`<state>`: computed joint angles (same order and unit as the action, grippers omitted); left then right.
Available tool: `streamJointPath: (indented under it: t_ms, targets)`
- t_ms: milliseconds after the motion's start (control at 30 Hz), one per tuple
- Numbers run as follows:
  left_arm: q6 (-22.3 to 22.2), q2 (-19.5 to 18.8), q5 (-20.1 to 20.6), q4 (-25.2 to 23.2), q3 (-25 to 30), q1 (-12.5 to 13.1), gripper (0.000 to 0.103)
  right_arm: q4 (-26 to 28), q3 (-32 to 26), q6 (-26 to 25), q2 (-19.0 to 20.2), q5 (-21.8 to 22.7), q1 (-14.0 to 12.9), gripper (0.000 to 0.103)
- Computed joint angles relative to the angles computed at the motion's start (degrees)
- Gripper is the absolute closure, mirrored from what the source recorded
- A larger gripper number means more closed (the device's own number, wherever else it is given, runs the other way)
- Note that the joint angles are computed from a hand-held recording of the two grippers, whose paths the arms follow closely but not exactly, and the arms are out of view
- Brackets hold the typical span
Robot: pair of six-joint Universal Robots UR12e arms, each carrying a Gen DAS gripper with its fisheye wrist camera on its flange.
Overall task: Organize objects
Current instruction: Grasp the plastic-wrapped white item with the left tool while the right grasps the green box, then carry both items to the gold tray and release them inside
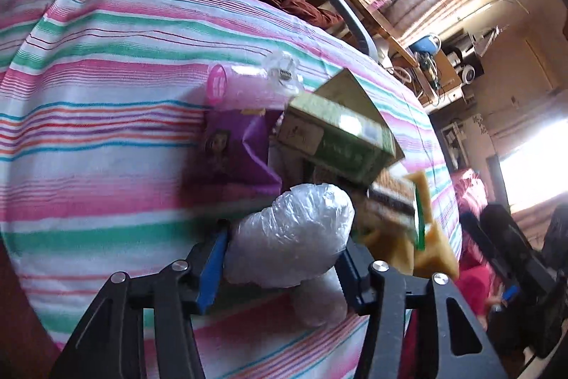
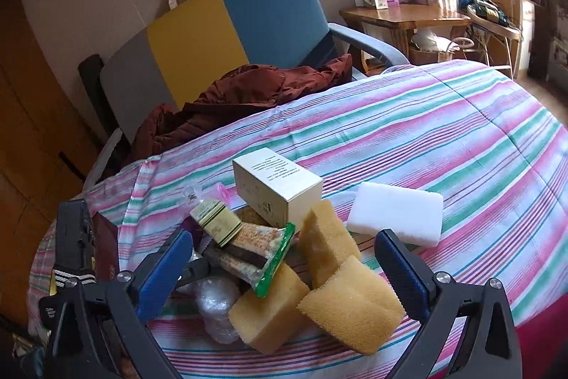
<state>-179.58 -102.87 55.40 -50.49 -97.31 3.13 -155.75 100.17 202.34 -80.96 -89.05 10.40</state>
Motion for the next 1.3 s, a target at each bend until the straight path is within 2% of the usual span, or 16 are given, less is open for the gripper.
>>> streamJointPath:
  t_ms: [100, 300, 400, 467, 700, 733, 800, 833, 1067, 1300]
  targets:
    - [2.23, 1.91, 0.54, -1.0, -1.4, 0.42, 0.048, 1.29, -0.59, -2.13, 0.32, -0.44, 0.61, 0.0]
    - [5.66, 5.47, 1.31, -0.46, -4.21, 1.65, 0.047, 5.1, -3.25, -8.36, 1.84, 2.7, 1.43, 0.0]
    - [7.19, 6.95, 1.13, -0.03, -5.36, 2.26, 0.047, 8.8, -6.88, -14.12, 4.18, 2.89, 2.1, 0.003]
    - [8.25, 7.89, 0.9, -0.31, -6.05, 2.78, 0.047, 12.72, -10.1, -17.7, 6.26, 3.14, 2.41, 0.012]
    - [9.63, 10.31, -0.97, -1.05, -7.7, 4.07, 0.047, 22.11, -18.92, -26.16, 12.49, -0.79, 4.1, 0.014]
    - [9.82, 10.7, -1.1, -0.89, -8.0, 4.35, 0.047, 23.29, -19.56, -26.99, 12.92, -1.13, 4.23, 0.019]
    - [9.79, 11.21, -1.58, -0.45, -8.44, 4.85, 0.047, 26.74, -20.81, -28.73, 13.54, -1.2, 4.45, 0.062]
    - [9.57, 11.45, -1.9, -0.29, -8.7, 5.16, 0.047, 27.34, -20.78, -28.82, 13.47, -1.1, 4.53, 0.071]
    - [8.44, 13.38, -2.93, 0.54, -10.43, 7.13, 0.047, 19.65, -13.16, -23.87, 7.67, 3.19, 4.07, 0.073]
    - [6.95, 15.69, -2.22, 2.84, -12.59, 9.32, 0.047, 13.39, -7.5, -19.47, 2.86, 7.87, 5.06, 0.073]
